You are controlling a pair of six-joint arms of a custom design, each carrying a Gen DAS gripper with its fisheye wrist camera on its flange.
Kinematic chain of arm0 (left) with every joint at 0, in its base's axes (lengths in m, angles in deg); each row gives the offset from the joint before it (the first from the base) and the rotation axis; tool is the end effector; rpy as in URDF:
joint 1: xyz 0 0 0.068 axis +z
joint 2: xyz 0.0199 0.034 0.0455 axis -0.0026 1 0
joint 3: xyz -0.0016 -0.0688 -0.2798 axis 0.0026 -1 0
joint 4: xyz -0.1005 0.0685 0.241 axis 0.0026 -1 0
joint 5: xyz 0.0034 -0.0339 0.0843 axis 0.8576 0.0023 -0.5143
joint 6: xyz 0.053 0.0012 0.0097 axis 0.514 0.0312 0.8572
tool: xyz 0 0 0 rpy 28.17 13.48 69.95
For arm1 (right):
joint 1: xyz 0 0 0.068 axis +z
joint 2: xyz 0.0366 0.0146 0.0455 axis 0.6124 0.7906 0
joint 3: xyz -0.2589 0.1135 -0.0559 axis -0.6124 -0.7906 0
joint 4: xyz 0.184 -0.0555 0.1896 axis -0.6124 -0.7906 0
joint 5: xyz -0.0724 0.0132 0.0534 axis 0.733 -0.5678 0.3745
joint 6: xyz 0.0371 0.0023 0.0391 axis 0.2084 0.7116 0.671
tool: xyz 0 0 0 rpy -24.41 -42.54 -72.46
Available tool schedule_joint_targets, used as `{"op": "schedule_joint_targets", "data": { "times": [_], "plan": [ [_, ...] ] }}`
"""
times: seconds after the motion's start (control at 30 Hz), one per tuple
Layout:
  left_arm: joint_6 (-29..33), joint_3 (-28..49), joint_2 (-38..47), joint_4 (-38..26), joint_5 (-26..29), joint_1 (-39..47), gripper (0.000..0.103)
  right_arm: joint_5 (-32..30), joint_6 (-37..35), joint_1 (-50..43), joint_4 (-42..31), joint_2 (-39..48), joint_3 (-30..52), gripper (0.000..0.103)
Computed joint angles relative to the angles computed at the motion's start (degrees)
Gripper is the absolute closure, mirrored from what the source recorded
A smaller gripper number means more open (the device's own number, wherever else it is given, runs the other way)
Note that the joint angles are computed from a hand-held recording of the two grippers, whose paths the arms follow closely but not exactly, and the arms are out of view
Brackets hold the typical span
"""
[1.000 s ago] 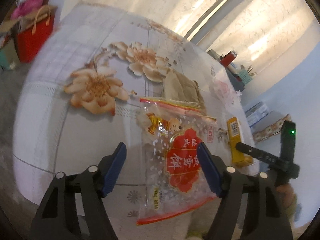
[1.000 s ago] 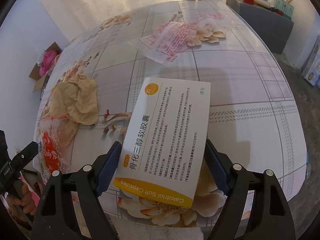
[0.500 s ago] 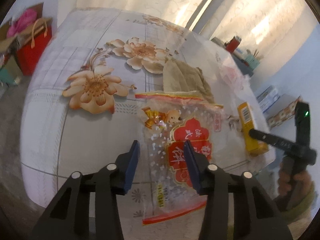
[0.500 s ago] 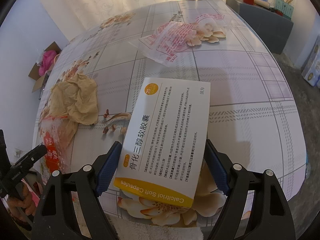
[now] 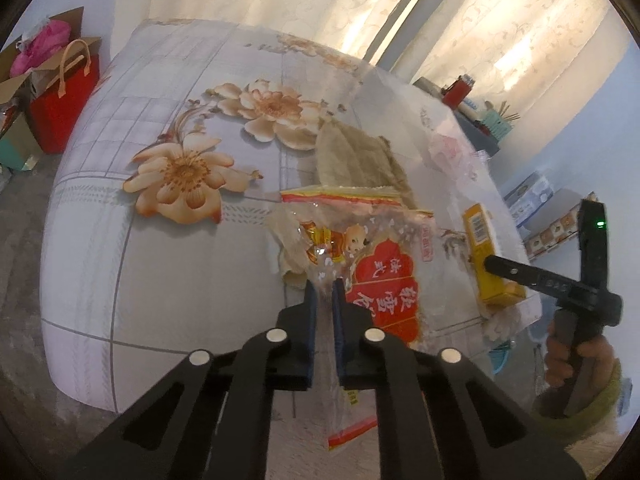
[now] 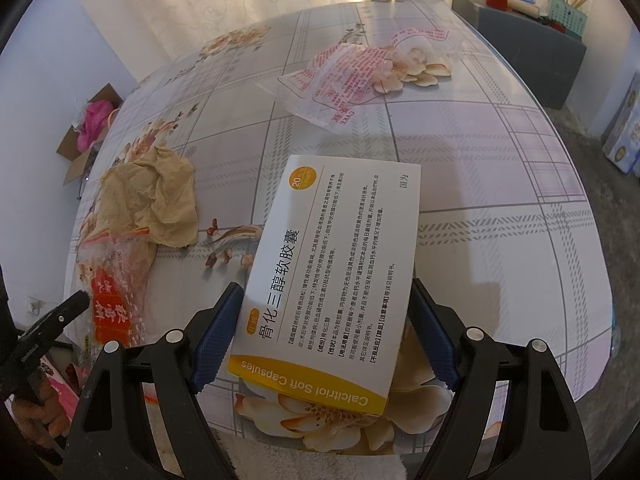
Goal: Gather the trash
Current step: 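Grip the red-printed snack bag with the left gripper while the right tool holds the box, then carry the snack bag and medicine box over the blue wastebasket with both tools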
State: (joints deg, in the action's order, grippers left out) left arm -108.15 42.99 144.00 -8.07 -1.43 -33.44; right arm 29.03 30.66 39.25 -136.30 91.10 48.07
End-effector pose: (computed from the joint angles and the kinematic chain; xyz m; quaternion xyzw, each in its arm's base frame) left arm 0.1541 -0.0989 0.3094 -0.0825 0.9359 -0.1888 0.2859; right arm 0.2714 0.0160 0.3048 -0.0780 0.9697 0.1191 0.1984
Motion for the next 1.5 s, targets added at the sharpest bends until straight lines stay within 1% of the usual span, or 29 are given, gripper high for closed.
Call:
{"op": "schedule_joint_targets", "data": {
  "times": [0.23, 0.4, 0.57, 0.7, 0.83, 1.07, 1.17, 1.27, 1.37, 1.5],
  "plan": [
    [-2.68, -0.38, -3.36, 2.36, 3.37, 0.00, 0.101, -0.28, -0.20, -0.21, -0.38, -0.13, 0.18, 0.027],
    [-4.87, -0.68, -5.19, 4.23, 4.14, -1.44, 0.102, -0.68, 0.18, 0.02, -0.42, -0.77, 0.22, 0.028],
    [-5.51, 0.34, -6.71, 5.48, 3.25, -3.90, 0.102, -1.58, 0.04, -1.11, -0.93, -2.37, 0.22, 0.029],
    [-5.59, 1.24, -7.72, 8.03, 2.94, -5.88, 0.102, -2.73, -0.24, -2.46, -1.62, -4.08, 0.17, 0.030],
    [-5.50, 2.93, -6.93, 9.28, 1.86, -8.26, 0.102, -5.14, -1.19, -5.02, -2.45, -5.73, -0.16, 0.030],
    [-5.68, 5.88, -3.69, 10.47, -1.26, -13.11, 0.102, -11.82, -3.69, -11.28, -4.38, -7.55, -1.05, 0.030],
    [-5.80, 7.76, -1.40, 10.54, -1.98, -15.06, 0.102, -15.94, -5.90, -15.53, -6.06, -8.20, -1.20, 0.030],
    [-4.99, 10.42, 1.67, 10.89, -1.41, -16.06, 0.102, -21.25, -9.29, -22.19, -8.74, -8.40, -0.61, 0.030],
    [-2.28, 14.69, 6.73, 11.96, -0.31, -17.26, 0.102, -26.46, -13.93, -31.17, -12.31, -7.66, 0.71, 0.030],
    [1.66, 22.30, 16.48, 14.91, 4.24, -18.65, 0.102, -32.09, -22.91, -46.68, -18.23, -4.45, 3.86, 0.030]
  ]
}}
